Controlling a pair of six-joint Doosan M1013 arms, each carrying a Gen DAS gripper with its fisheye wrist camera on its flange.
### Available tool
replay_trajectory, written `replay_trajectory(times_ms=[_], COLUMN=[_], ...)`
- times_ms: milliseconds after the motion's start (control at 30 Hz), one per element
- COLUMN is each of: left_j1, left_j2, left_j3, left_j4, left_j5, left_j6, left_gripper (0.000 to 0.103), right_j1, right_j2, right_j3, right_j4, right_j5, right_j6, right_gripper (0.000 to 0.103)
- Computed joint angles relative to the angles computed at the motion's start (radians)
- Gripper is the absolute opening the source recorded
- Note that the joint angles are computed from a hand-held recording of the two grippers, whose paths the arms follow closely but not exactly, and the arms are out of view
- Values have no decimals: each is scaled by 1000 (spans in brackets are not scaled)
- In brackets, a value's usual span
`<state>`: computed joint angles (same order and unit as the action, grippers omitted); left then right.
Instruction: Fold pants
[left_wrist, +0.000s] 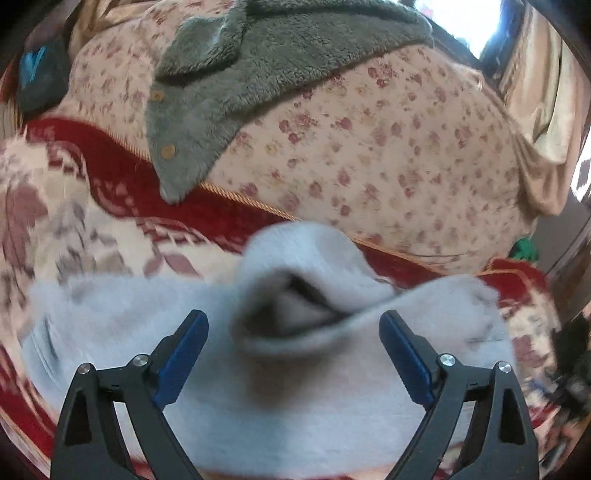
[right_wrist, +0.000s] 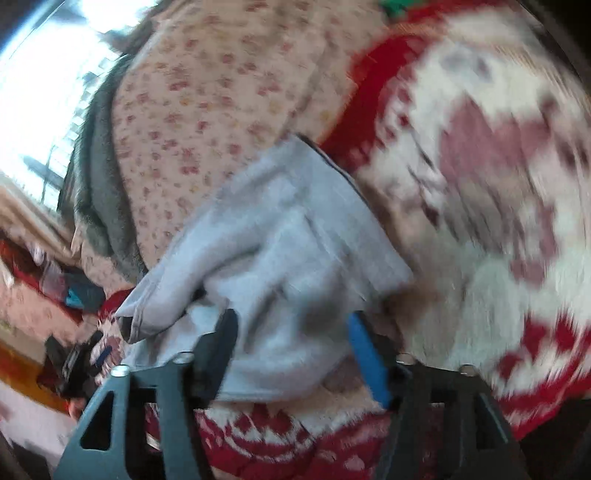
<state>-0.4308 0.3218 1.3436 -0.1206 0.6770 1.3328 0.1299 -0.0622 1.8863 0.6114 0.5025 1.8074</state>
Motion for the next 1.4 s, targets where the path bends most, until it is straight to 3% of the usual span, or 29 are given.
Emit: replay_trajectory(times_ms=[133,233,367,467,600,700,767,1033,1233,1267,1300,1367,1400], left_j1=[-2,-17,-63,-86,-99,-85,-73,-41,-34,-33,-33,-33,-35], left_j2=[38,66,101,125,153,169,181,219,240,246,250,256,254], left_j3=[-57,-94,-127,-146,-175,-207,-232,-304,-328,-335,-338,-343,-340], left_j4=[53,129,338,411,433,368,315,143,108,103,97,75,77], left_j5=[58,108,143,156,165,182,206,300,332,343,348,353,342], left_j6=[96,163,194,241,296,343,371,538,590,585,579,576,567], left_gripper=[93,93,93,93,93,93,93,93,93,92,88,62,59], right_j1=[34,58,72,92,111,127,127,119,125,122,120,126,131], right_j2=[72,135,211,268,356,424,456,621,710,716,720,707,699], right_j3=[-131,-217,-303,-381,-515,-623,-673,-940,-1073,-1083,-1090,-1073,-1065], right_j4=[-121,-136,-98,-227,-426,-559,-581,-446,-410,-389,-369,-380,-399], right_j5=[68,118,156,190,317,434,488,800,984,1010,1037,1026,1014], right_j6=[-98,-187,-283,-287,-364,-538,-624,-960,-943,-936,-935,-946,-956], right_gripper=[85,86,86,87,87,87,87,88,84,73,59,57,57])
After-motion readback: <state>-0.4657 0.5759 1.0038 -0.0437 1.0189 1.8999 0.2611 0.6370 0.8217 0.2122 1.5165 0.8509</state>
